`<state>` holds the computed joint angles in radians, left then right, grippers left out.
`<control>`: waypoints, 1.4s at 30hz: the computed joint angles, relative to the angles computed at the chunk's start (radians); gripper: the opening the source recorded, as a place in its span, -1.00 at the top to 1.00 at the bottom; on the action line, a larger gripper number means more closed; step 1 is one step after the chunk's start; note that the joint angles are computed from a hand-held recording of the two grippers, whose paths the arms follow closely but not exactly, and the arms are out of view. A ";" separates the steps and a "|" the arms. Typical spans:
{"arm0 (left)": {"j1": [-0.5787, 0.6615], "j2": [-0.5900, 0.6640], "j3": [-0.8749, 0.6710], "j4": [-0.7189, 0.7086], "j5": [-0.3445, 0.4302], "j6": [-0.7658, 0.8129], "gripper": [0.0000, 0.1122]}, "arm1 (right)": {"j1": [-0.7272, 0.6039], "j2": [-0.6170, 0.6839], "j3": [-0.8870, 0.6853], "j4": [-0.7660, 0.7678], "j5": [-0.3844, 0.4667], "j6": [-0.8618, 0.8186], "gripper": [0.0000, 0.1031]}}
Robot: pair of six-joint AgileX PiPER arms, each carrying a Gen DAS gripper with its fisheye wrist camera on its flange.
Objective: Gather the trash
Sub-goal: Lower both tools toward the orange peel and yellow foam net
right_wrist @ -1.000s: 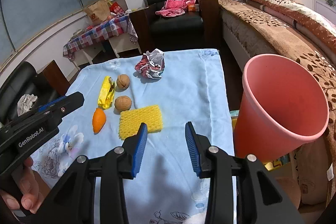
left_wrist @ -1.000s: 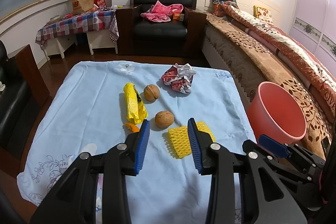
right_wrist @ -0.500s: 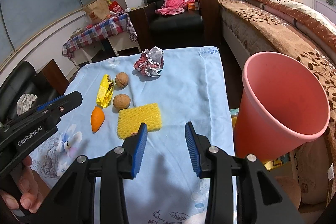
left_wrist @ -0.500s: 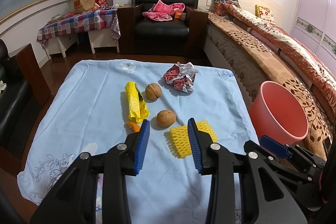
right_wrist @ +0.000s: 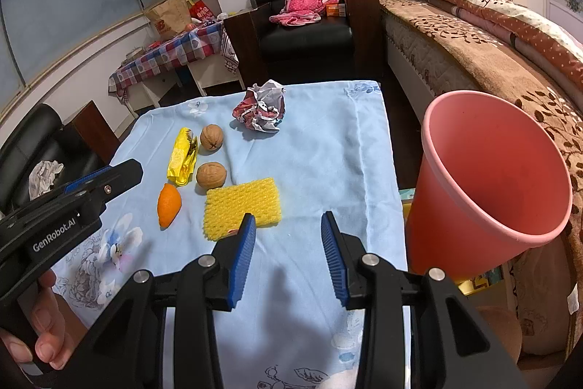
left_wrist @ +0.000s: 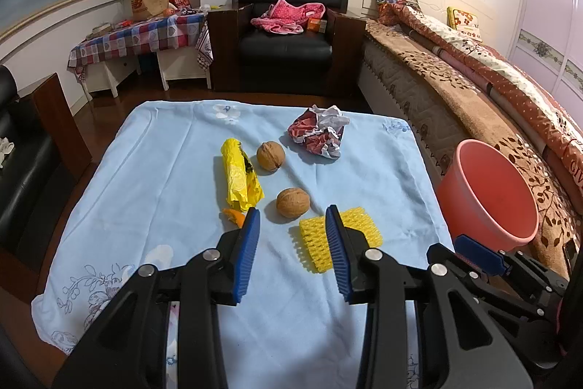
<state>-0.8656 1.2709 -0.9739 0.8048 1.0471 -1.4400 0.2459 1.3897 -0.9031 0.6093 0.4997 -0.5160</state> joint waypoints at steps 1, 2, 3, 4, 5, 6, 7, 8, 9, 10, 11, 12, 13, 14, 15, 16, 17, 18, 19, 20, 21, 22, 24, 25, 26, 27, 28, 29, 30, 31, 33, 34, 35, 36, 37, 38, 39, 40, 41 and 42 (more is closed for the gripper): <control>0.001 0.003 -0.003 0.000 -0.001 0.000 0.34 | 0.000 0.000 0.000 0.000 0.000 0.000 0.29; 0.001 0.004 -0.004 0.000 0.000 0.000 0.34 | 0.000 0.000 0.000 0.000 -0.001 0.000 0.29; 0.000 0.003 -0.002 0.000 0.001 -0.001 0.34 | 0.000 0.001 0.000 0.000 -0.001 -0.002 0.29; 0.001 0.004 -0.004 0.000 0.000 0.000 0.34 | 0.001 0.000 0.000 -0.001 0.000 0.000 0.29; 0.001 0.004 -0.004 0.000 0.000 0.000 0.34 | 0.001 0.000 0.000 -0.001 0.000 0.001 0.29; 0.000 0.003 -0.002 0.000 0.001 -0.002 0.34 | 0.002 0.000 0.000 -0.002 -0.001 0.002 0.29; 0.001 0.003 -0.002 -0.001 0.000 -0.002 0.34 | 0.002 0.000 0.000 -0.004 -0.001 0.004 0.29; 0.002 0.003 -0.001 -0.002 -0.001 -0.003 0.34 | 0.002 0.000 0.000 -0.004 -0.001 0.005 0.29; 0.002 0.004 -0.001 -0.002 -0.002 -0.002 0.34 | 0.003 0.000 0.000 -0.004 -0.001 0.006 0.29; 0.002 0.006 0.000 -0.001 -0.003 -0.005 0.34 | 0.003 0.000 0.000 -0.006 -0.001 0.007 0.29; 0.003 0.005 0.000 -0.002 -0.004 -0.003 0.34 | 0.003 0.000 0.000 -0.006 -0.001 0.007 0.29; 0.003 0.004 0.003 -0.003 -0.006 -0.004 0.34 | 0.004 0.000 -0.001 -0.007 -0.001 0.008 0.29; 0.003 0.003 0.006 -0.003 -0.007 -0.005 0.34 | 0.005 0.001 0.000 -0.006 -0.003 0.008 0.29; 0.002 0.003 0.009 -0.003 -0.008 -0.006 0.34 | 0.005 0.001 0.001 -0.007 -0.003 0.008 0.29; 0.002 0.003 0.009 -0.003 -0.008 -0.006 0.34 | 0.005 0.002 0.001 -0.005 -0.003 0.006 0.29; 0.008 0.006 0.007 -0.005 -0.013 -0.003 0.34 | 0.004 0.002 0.001 -0.003 -0.004 0.003 0.29; 0.008 0.005 0.010 -0.006 -0.015 -0.004 0.34 | 0.006 0.001 0.001 -0.007 -0.005 0.010 0.29; 0.007 0.004 0.013 -0.006 -0.015 -0.006 0.34 | 0.006 0.001 0.000 -0.007 -0.003 0.010 0.29; 0.006 0.003 0.016 -0.007 -0.016 -0.007 0.34 | 0.005 0.002 0.001 -0.004 -0.004 0.006 0.29; 0.009 0.009 0.013 -0.010 -0.020 -0.005 0.34 | 0.006 0.002 -0.001 -0.008 -0.003 0.011 0.29; 0.011 0.010 0.012 -0.013 -0.022 -0.003 0.34 | 0.007 0.002 -0.001 -0.010 -0.002 0.013 0.29; 0.014 0.012 0.012 -0.016 -0.024 -0.001 0.34 | 0.007 0.002 -0.001 -0.010 -0.002 0.013 0.29; 0.013 0.011 0.015 -0.019 -0.025 -0.001 0.34 | 0.005 0.002 0.002 -0.002 -0.004 0.004 0.29; 0.018 0.014 0.008 -0.023 -0.026 0.007 0.34 | 0.007 0.002 0.001 -0.007 -0.004 0.009 0.29; 0.021 0.014 0.008 -0.026 -0.029 0.010 0.34 | 0.007 0.002 0.000 -0.008 -0.003 0.011 0.29; 0.032 0.011 0.013 -0.037 -0.042 0.018 0.34 | 0.007 0.003 0.004 -0.005 -0.006 0.006 0.29; 0.042 0.009 0.014 -0.045 -0.050 0.026 0.34 | 0.006 0.005 0.005 -0.004 -0.005 0.004 0.29; 0.052 0.006 0.020 -0.053 -0.059 0.032 0.34 | 0.008 0.006 0.014 0.002 -0.013 -0.003 0.29; 0.068 -0.005 0.037 -0.063 -0.077 0.035 0.34 | 0.009 0.008 0.019 0.006 -0.017 -0.007 0.29; 0.085 -0.012 0.045 -0.073 -0.093 0.045 0.34 | 0.008 0.010 0.021 0.010 -0.019 -0.012 0.29; 0.124 -0.038 0.079 -0.100 -0.134 0.063 0.34 | 0.007 0.012 0.023 0.015 -0.021 -0.017 0.29; 0.144 -0.051 0.098 -0.112 -0.152 0.073 0.34 | 0.007 0.015 0.024 0.021 -0.023 -0.023 0.29; 0.170 -0.068 0.121 -0.128 -0.178 0.088 0.34 | 0.006 0.020 0.025 0.026 -0.025 -0.029 0.29; 0.190 -0.075 0.129 -0.145 -0.194 0.106 0.34 | 0.005 0.024 0.023 0.031 -0.024 -0.034 0.29; 0.221 -0.091 0.152 -0.169 -0.218 0.129 0.34 | 0.003 0.030 0.019 0.035 -0.022 -0.037 0.29; 0.236 -0.100 0.164 -0.178 -0.230 0.139 0.34 | 0.002 0.033 0.018 0.041 -0.021 -0.043 0.29; 0.263 -0.115 0.184 -0.199 -0.253 0.161 0.34 | 0.000 0.036 0.017 0.048 -0.019 -0.049 0.29; 0.296 -0.130 0.203 -0.231 -0.282 0.193 0.34 | 0.001 0.040 0.014 0.049 -0.017 -0.050 0.29; 0.326 -0.141 0.219 -0.258 -0.304 0.221 0.34 | -0.001 0.043 0.013 0.057 -0.015 -0.059 0.29; 0.346 -0.144 0.225 -0.275 -0.317 0.240 0.34 | 0.000 0.047 0.011 0.062 -0.014 -0.066 0.29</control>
<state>-0.5198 1.1272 -0.7485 0.5294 0.7297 -1.1999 0.2456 1.4370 -0.8920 0.6714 0.4857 -0.5816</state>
